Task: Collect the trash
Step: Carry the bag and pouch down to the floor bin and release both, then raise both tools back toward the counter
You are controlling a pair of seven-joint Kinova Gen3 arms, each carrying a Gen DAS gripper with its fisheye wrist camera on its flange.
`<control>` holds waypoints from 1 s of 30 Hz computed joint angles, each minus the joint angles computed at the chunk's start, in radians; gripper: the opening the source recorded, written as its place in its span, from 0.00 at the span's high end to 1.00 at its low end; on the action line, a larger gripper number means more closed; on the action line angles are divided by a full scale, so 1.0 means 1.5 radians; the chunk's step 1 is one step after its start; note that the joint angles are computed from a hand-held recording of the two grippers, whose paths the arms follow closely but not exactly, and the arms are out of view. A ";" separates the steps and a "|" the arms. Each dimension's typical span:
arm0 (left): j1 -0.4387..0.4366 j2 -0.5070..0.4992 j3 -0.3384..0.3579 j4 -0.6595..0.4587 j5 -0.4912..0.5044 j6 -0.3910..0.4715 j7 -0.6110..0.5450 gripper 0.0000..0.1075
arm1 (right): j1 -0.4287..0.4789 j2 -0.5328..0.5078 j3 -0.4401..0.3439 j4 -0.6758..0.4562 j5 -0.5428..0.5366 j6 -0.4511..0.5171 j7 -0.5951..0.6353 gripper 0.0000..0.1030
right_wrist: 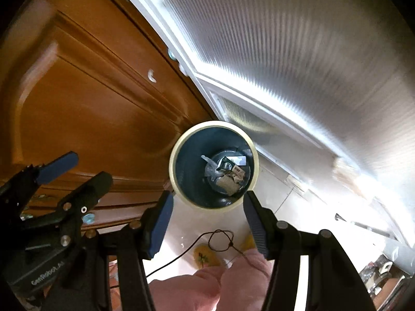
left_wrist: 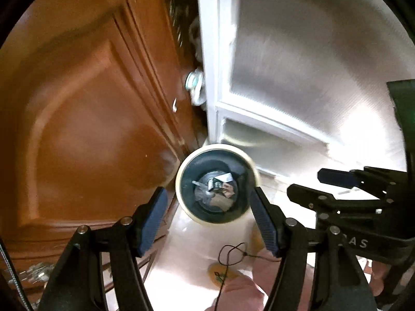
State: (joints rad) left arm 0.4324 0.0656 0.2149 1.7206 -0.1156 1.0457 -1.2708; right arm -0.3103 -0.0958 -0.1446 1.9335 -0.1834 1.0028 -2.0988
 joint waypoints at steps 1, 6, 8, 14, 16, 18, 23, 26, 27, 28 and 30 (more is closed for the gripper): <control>-0.002 -0.010 0.000 -0.018 0.009 0.021 -0.011 0.40 | 0.000 -0.004 -0.001 -0.014 0.005 0.020 -0.007 0.45; -0.016 -0.063 0.002 -0.106 0.050 0.107 -0.074 0.40 | 0.000 -0.047 -0.015 -0.127 0.038 0.153 -0.060 0.45; -0.024 -0.081 0.002 -0.157 0.063 0.148 -0.101 0.40 | 0.000 -0.058 -0.026 -0.183 0.055 0.205 -0.085 0.45; -0.053 -0.086 -0.008 -0.325 0.113 0.263 -0.190 0.41 | -0.008 -0.063 -0.067 -0.359 0.122 0.332 -0.156 0.45; -0.062 -0.089 -0.012 -0.370 0.125 0.281 -0.211 0.41 | -0.014 -0.057 -0.084 -0.414 0.151 0.365 -0.176 0.45; -0.068 -0.095 -0.011 -0.399 0.123 0.286 -0.223 0.41 | -0.022 -0.051 -0.103 -0.471 0.186 0.399 -0.195 0.45; -0.080 -0.105 -0.006 -0.466 0.106 0.293 -0.255 0.41 | -0.061 -0.021 -0.162 -0.594 0.297 0.466 -0.230 0.45; -0.091 -0.101 -0.014 -0.501 0.120 0.306 -0.271 0.41 | -0.104 -0.005 -0.180 -0.641 0.364 0.495 -0.247 0.45; -0.093 -0.098 -0.016 -0.515 0.125 0.310 -0.277 0.41 | -0.114 0.003 -0.184 -0.662 0.384 0.508 -0.247 0.45; -0.096 -0.093 -0.016 -0.536 0.127 0.319 -0.280 0.41 | -0.119 0.009 -0.201 -0.686 0.412 0.522 -0.252 0.45; -0.100 -0.085 -0.019 -0.572 0.135 0.336 -0.283 0.41 | -0.141 0.019 -0.227 -0.709 0.465 0.542 -0.271 0.45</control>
State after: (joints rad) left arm 0.2826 -0.0616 0.1863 0.8625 0.0875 1.5496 -1.6955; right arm -0.5218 -0.0668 -0.4851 0.8696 0.5143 1.8161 -2.5054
